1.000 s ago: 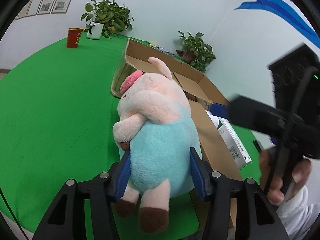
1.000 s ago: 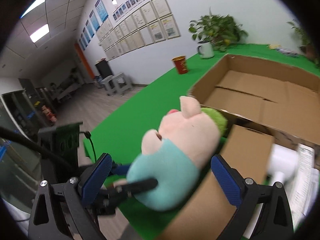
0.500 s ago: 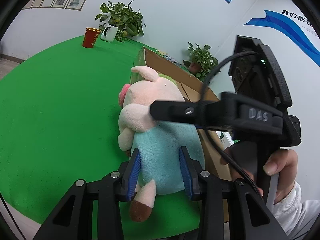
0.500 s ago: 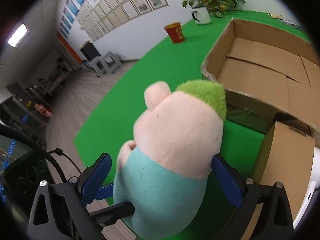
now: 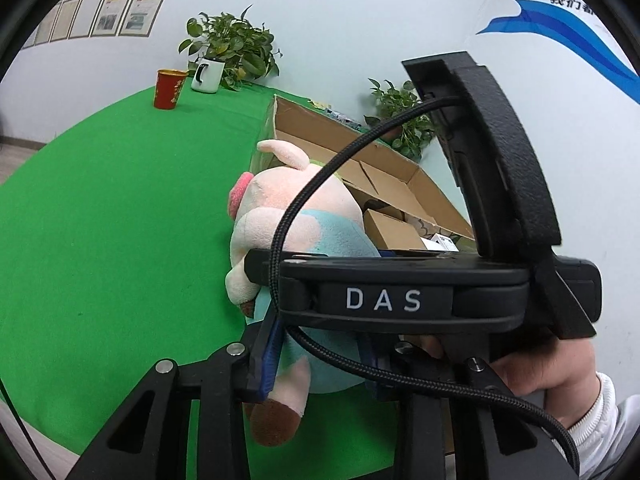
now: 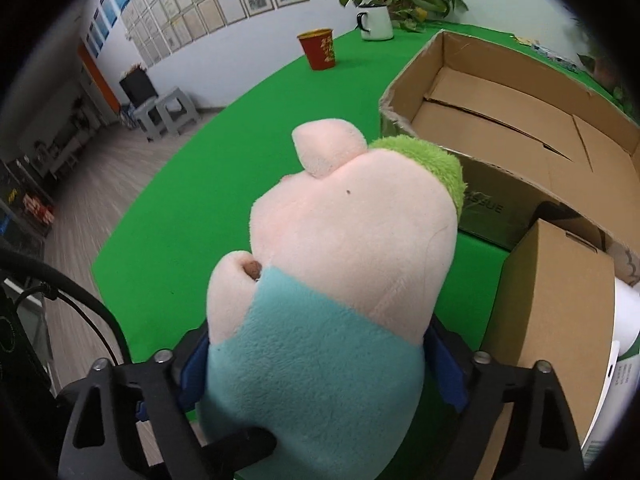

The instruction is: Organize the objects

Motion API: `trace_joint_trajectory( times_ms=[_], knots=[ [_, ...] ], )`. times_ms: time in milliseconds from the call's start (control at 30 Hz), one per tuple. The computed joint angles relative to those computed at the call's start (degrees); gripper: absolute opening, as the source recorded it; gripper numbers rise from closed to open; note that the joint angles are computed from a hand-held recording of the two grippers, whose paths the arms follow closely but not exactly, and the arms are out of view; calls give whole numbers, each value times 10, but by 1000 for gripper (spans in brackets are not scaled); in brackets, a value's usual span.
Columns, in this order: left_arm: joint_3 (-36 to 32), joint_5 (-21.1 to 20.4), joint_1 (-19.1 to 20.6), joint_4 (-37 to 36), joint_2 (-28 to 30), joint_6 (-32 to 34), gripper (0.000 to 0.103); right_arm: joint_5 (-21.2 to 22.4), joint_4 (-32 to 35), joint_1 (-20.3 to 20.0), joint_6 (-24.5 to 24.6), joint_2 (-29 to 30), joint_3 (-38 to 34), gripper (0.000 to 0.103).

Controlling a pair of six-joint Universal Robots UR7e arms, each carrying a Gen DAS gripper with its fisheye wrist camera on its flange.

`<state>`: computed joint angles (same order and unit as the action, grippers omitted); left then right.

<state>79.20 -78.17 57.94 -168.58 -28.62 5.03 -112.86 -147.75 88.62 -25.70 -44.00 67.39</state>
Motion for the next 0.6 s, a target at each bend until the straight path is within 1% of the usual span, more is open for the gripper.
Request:
trace_joint_trajectory(
  times_ms=[133, 233, 333, 467, 600],
  knots=[
    [2, 19, -13, -10, 2, 15, 29, 20, -24, -3, 7, -11, 15, 78],
    [5, 28, -25, -21, 0, 30, 28, 39, -47, -3, 8, -24, 27, 77],
    [7, 30, -39, -33, -5, 46, 28, 43, -84, 2, 0, -32, 35, 77],
    [-31, 25, -53, -35, 10, 77, 28, 49, -110, 8, -8, -36, 23, 77],
    [-103, 8, -62, -24, 39, 111, 28, 46, -139, 19, -27, -29, -12, 77]
  ],
)
